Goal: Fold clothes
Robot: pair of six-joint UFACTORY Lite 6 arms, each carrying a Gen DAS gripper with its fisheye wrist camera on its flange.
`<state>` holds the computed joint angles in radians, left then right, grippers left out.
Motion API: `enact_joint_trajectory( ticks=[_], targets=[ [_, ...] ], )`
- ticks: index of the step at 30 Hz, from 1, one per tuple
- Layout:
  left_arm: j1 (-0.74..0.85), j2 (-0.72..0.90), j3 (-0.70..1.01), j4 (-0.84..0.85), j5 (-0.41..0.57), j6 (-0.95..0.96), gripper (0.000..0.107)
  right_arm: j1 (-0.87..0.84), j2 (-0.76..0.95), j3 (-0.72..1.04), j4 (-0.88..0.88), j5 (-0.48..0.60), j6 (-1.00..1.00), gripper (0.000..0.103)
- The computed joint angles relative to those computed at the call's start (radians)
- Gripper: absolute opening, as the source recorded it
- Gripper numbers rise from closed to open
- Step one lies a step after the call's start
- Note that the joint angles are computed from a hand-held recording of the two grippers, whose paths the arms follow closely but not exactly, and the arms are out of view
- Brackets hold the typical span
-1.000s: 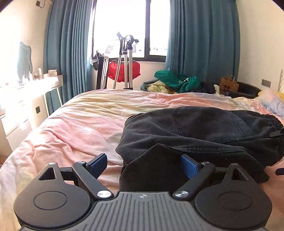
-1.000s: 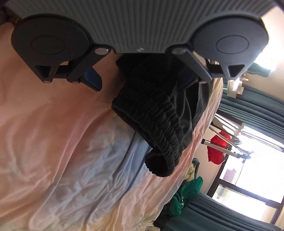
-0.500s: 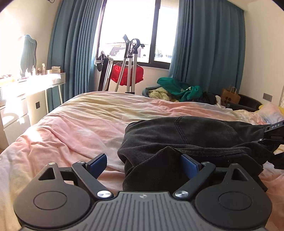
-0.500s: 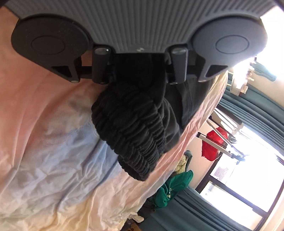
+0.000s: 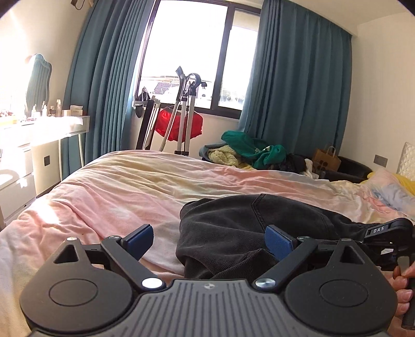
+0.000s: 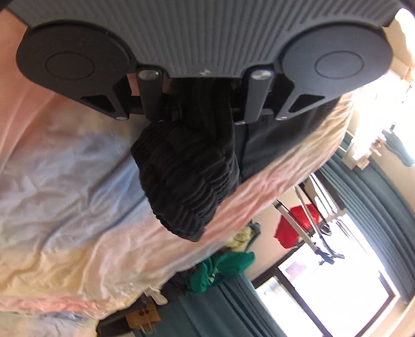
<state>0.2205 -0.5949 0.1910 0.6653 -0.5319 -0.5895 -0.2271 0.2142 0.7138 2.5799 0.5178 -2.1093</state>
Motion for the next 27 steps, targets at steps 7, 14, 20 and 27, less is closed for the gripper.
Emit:
enact_joint_trajectory(
  ticks=[7, 14, 20, 27],
  targets=[
    [0.078, -0.057, -0.007, 0.257, -0.022, -0.218, 0.095, 0.028, -0.081, -0.054, -0.087, -0.052, 0.094, 0.075],
    [0.322, 0.204, 0.142, 0.604, -0.270, -0.589, 0.095, -0.063, 0.053, -0.027, -0.351, 0.072, 0.389, 0.091],
    [0.439, 0.527, 0.313, 0.747, -0.413, -0.806, 0.094, -0.157, 0.144, -0.004, -0.478, 0.361, 0.564, 0.093],
    [0.470, 0.755, 0.446, 0.844, -0.568, -0.892, 0.093, -0.115, 0.036, -0.044, -0.516, 0.341, 0.489, 0.093]
  ],
)
